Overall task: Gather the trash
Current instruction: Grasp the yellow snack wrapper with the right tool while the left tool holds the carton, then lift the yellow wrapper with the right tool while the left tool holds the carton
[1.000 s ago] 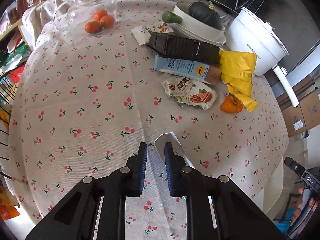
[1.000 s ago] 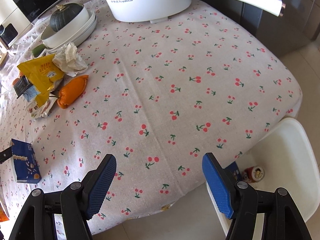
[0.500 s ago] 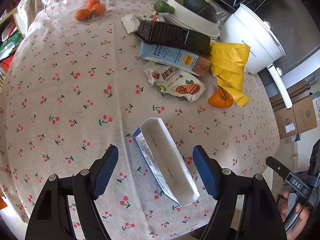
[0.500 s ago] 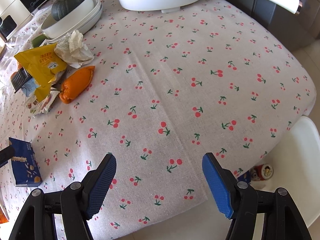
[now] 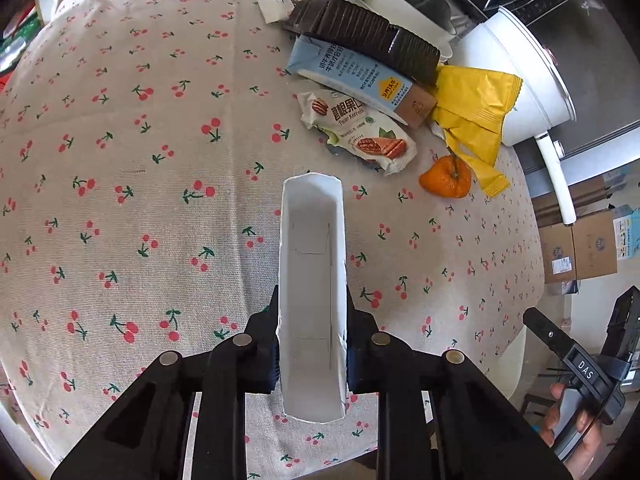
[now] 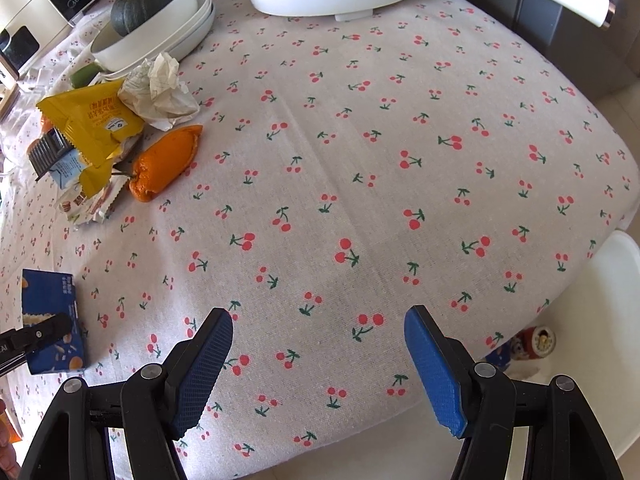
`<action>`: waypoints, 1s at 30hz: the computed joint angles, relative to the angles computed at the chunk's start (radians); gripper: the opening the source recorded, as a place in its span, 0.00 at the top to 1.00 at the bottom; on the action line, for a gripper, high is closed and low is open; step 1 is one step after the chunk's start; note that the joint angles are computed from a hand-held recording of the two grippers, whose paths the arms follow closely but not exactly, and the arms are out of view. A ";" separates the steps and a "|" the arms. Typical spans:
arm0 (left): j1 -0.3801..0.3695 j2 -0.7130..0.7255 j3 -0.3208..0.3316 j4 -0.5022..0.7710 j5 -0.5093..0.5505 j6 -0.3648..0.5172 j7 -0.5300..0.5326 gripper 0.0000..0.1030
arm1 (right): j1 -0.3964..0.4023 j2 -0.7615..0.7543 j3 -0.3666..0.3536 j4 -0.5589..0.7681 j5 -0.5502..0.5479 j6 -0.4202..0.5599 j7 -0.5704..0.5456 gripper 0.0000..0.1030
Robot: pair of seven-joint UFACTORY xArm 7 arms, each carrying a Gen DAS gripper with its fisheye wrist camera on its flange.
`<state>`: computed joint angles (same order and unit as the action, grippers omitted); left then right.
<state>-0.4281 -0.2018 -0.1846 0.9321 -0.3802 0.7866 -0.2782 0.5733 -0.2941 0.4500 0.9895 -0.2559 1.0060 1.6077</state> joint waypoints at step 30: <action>0.073 -0.122 0.063 -0.011 0.036 -0.038 0.171 0.76 | 0.195 0.549 -0.244 0.598 -0.313 -0.026 -0.152 0.89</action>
